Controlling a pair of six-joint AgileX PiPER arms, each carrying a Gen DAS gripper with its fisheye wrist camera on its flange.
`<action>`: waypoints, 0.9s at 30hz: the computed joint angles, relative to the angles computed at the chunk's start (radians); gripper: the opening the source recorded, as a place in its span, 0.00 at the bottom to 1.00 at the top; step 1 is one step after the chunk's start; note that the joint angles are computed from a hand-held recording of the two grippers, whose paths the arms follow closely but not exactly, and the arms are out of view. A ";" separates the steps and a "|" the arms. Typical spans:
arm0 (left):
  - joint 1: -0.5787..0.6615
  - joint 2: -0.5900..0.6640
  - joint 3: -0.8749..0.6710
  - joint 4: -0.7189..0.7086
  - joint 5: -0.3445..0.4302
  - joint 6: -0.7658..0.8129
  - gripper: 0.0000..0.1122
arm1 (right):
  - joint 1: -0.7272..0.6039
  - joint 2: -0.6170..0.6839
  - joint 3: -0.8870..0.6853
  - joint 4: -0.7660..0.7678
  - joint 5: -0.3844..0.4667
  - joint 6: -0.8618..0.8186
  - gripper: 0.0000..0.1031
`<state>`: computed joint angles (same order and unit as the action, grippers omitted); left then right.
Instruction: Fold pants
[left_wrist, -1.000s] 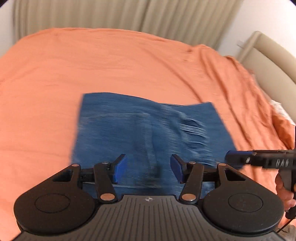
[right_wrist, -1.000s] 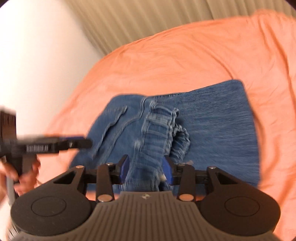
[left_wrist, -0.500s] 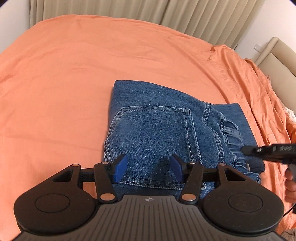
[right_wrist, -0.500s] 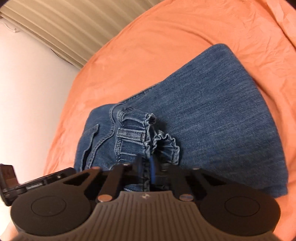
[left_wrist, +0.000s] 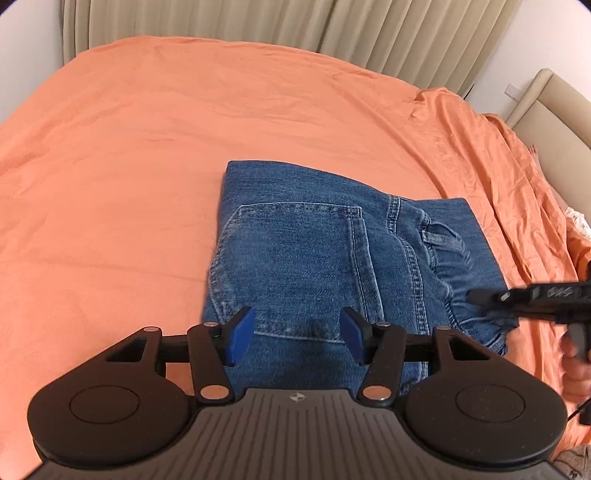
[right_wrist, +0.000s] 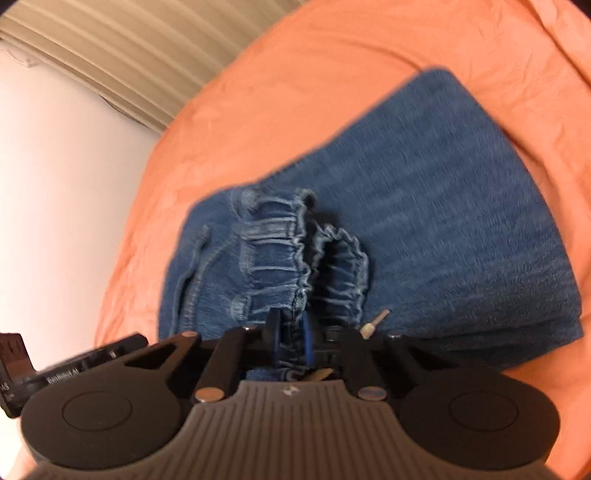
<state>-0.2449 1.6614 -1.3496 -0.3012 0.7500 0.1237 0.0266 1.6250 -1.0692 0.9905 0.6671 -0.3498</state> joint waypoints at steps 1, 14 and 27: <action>0.000 -0.008 0.002 0.005 0.004 0.003 0.56 | -0.005 -0.030 0.013 0.017 0.003 -0.028 0.02; -0.022 0.069 0.000 0.156 0.137 0.037 0.20 | -0.022 -0.133 0.140 -0.016 0.000 0.037 0.00; 0.011 0.074 -0.107 0.103 0.208 0.068 0.18 | 0.031 -0.050 0.000 -0.106 -0.042 0.047 0.38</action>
<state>-0.2336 1.7350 -1.4563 -0.1979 0.9578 0.1914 0.0572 1.5750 -1.0690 0.8848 0.6246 -0.3028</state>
